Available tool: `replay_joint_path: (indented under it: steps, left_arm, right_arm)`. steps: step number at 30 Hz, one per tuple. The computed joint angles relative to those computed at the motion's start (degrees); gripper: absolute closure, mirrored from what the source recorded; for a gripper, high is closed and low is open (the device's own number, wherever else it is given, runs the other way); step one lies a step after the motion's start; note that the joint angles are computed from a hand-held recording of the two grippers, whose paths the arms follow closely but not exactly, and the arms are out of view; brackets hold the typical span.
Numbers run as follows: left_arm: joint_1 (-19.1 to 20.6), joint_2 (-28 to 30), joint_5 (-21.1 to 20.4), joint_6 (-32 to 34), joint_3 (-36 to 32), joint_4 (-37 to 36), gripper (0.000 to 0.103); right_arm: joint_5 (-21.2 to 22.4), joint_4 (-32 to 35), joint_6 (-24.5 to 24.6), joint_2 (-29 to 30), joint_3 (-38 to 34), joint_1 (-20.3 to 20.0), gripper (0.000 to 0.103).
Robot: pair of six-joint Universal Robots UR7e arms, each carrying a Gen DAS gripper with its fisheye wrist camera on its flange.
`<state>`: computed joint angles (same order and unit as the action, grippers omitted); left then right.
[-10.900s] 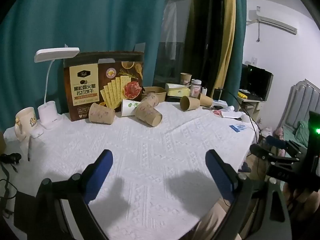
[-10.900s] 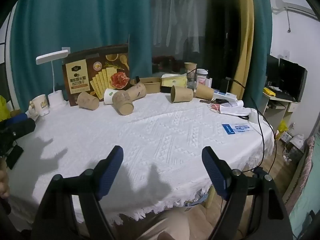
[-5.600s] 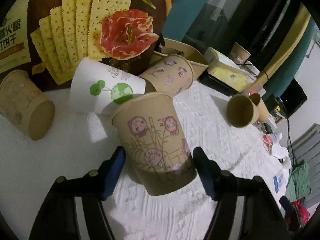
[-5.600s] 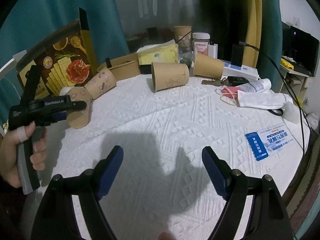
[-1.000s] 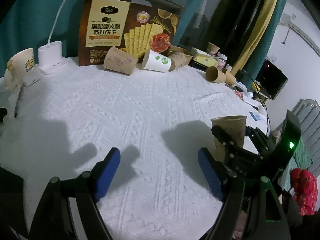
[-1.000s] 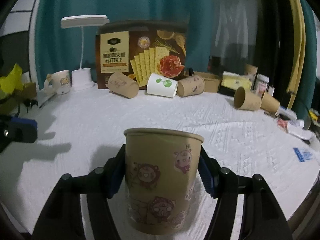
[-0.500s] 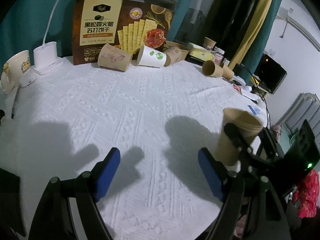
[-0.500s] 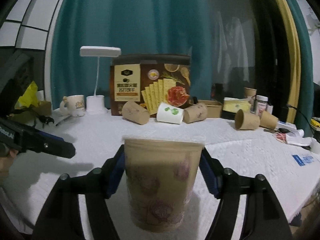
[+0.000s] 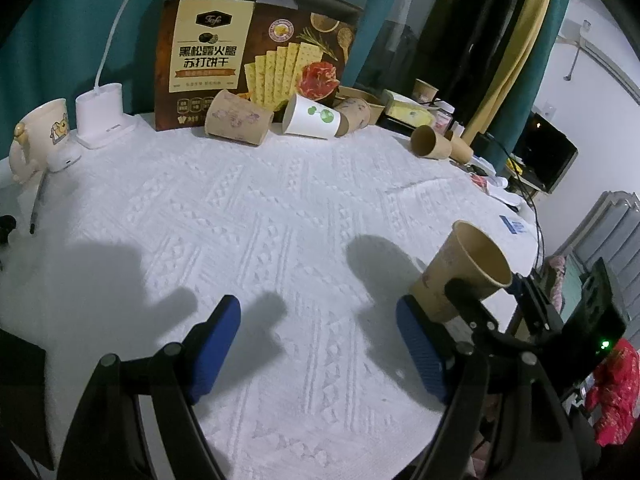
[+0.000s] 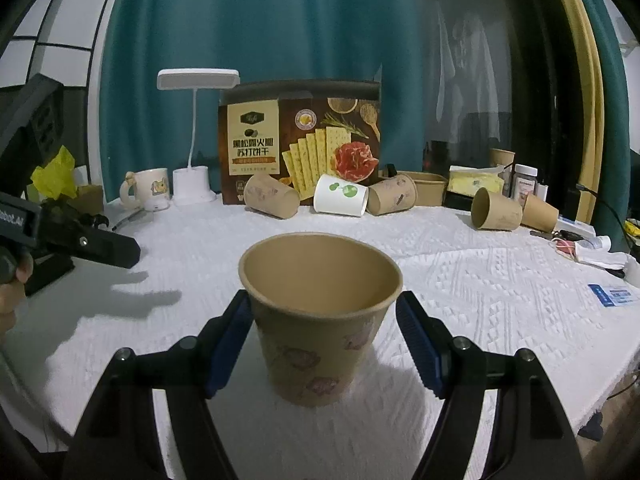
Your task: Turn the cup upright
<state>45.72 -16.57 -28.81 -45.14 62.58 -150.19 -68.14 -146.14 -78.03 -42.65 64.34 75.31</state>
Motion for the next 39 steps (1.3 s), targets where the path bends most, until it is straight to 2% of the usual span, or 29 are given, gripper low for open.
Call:
replay_joint_path:
  steps: [10,15,18,21,27,30,35,39]
  left_arm:
    - [-1.2,-0.3,0.5,0.9,1.7,-2.5,0.023]
    - [-2.4,0.0,4.3,1.4,2.2,-0.6,0.023]
    - [-3.2,0.2,5.5,2.1,3.0,-0.8,0.023]
    - [-4.0,0.7,6.3,4.1,3.5,-2.4,0.023]
    - [-6.4,3.6,9.5,14.7,1.7,-9.1,0.023]
    - [-7.7,5.6,11.0,21.1,-0.4,-14.0,0.019]
    - [-9.1,8.1,11.4,30.2,-4.3,-21.3,0.018]
    - [-10.5,13.1,13.9,46.1,-13.2,-32.4,0.018]
  right_arm:
    - [-5.8,-1.3,-0.9,-2.6,4.2,0.5,0.027]
    - [-10.8,-0.2,2.6,-5.0,5.8,1.0,0.027]
    - [-11.3,0.9,4.1,-7.2,7.3,0.7,0.027]
    - [-12.0,-1.0,4.8,-9.8,10.3,0.4,0.027]
    - [-13.1,-2.0,9.0,-13.7,13.2,0.1,0.027]
    - [-14.0,-3.0,11.3,-15.5,14.4,0.0,0.027]
    - [-14.3,-1.8,14.5,-17.7,14.1,0.0,0.027]
    - [-14.3,-2.1,16.6,-19.0,13.3,0.0,0.027]
